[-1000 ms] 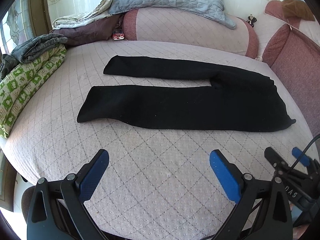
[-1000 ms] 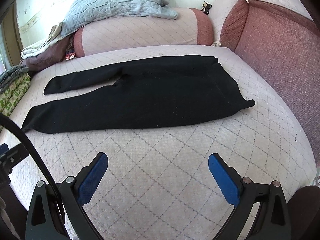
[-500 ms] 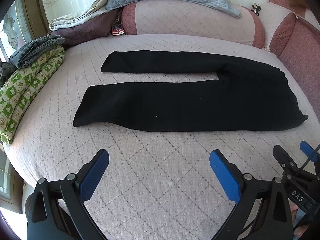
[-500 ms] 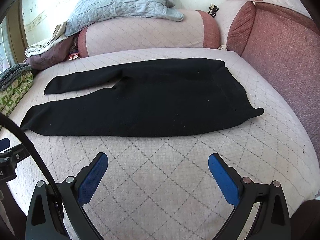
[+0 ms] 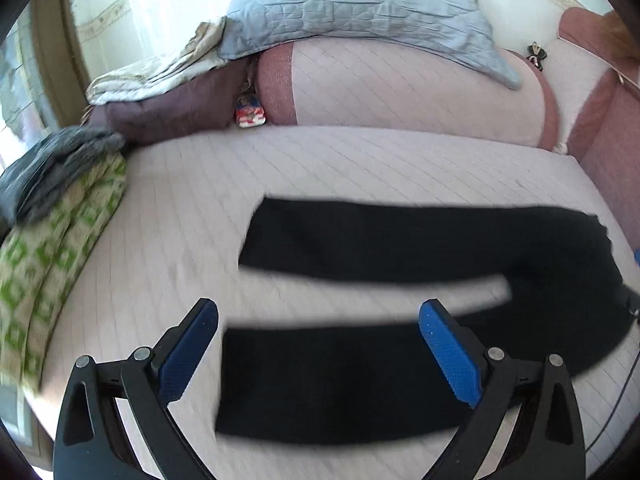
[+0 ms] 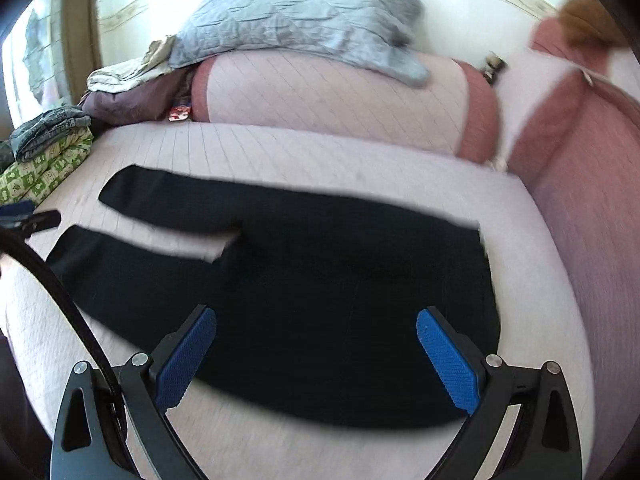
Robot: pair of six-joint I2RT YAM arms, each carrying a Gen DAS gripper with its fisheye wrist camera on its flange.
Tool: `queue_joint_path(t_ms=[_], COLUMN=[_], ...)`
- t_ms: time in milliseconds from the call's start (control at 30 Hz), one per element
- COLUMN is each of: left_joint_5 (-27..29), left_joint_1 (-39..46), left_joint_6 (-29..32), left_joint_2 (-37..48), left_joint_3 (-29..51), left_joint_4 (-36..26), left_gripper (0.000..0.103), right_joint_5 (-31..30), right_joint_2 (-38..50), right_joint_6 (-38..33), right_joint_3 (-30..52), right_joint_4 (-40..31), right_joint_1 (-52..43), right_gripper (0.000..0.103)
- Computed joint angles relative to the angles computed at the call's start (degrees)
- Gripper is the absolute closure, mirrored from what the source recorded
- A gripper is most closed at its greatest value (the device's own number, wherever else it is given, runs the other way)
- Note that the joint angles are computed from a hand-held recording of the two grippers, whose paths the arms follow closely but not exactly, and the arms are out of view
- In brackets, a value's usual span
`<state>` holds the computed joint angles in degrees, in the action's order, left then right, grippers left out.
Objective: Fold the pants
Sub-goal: 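Lower both grippers to the pant leg hems and close on them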
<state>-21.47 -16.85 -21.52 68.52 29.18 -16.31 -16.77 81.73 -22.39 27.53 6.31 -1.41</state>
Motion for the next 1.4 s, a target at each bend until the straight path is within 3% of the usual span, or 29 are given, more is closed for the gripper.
queue_joint_path(t_ms=[100,233,400,533,700,900,967,1000,1033,1067,1100,1133,1200,1400], left_joint_5=[8.95,16.93,22.70,25.50,32.85,29.04,26.88,25.90,27.75,28.49,27.89,27.92,28.10,28.09], left_joint_1=[10.96,20.42,26.37,30.05,33.29,30.64,29.16,28.31,28.08,27.98,27.75,27.84,28.03,27.68], left_joint_6=[8.81,14.31,16.65,16.81,18.35,22.29,22.90,23.83,24.55,24.41,24.28,24.29,23.76,22.47], left_joint_2=[11.87,28.41,40.99,46.08,50.53,54.68,54.37,53.54,52.51,52.19,51.47,51.17,49.95,38.57], left_joint_3=[5.79,16.63,26.59,30.33,33.72,37.25,35.96,34.70,33.78,33.90,33.67,33.62,32.76,24.26], left_joint_4=[6.82,10.26,9.94,10.09,8.70,8.78,10.07,11.36,11.75,11.09,10.89,10.66,10.49,12.86], left_gripper=[0.003,0.009,0.009,0.009,0.009,0.009,0.028,0.049,0.080,0.085,0.089,0.091,0.093,0.094], right_joint_5=[0.86,0.28,-1.22,-2.64,-2.75,0.08,0.20,0.52,0.56,0.00,-0.78,-2.13,-3.54,-2.72], right_joint_2=[12.97,27.73,43.60,52.28,62.06,64.59,63.77,62.71,61.59,61.14,60.58,59.78,59.54,51.70], right_joint_6=[-3.73,-5.75,-7.00,-8.27,-10.09,-11.51,-12.45,-13.65,-14.63,-14.88,-14.91,-14.62,-13.34,-10.40], right_joint_3=[12.11,30.49,54.43,67.46,81.57,83.40,81.84,79.76,77.64,76.87,76.42,75.92,76.87,66.49], right_joint_4=[-0.28,-9.35,-24.99,-33.69,-44.65,-43.74,-43.02,-41.78,-40.56,-40.38,-40.85,-41.66,-44.63,-38.83], right_joint_1=[1.26,1.37,1.44,1.35,1.87,3.35,3.84,4.19,4.43,4.48,4.26,4.05,3.73,3.83], right_gripper=[0.001,0.003,0.005,0.005,0.006,0.004,0.004,0.005,0.011,0.016,0.033,0.066,0.091,0.095])
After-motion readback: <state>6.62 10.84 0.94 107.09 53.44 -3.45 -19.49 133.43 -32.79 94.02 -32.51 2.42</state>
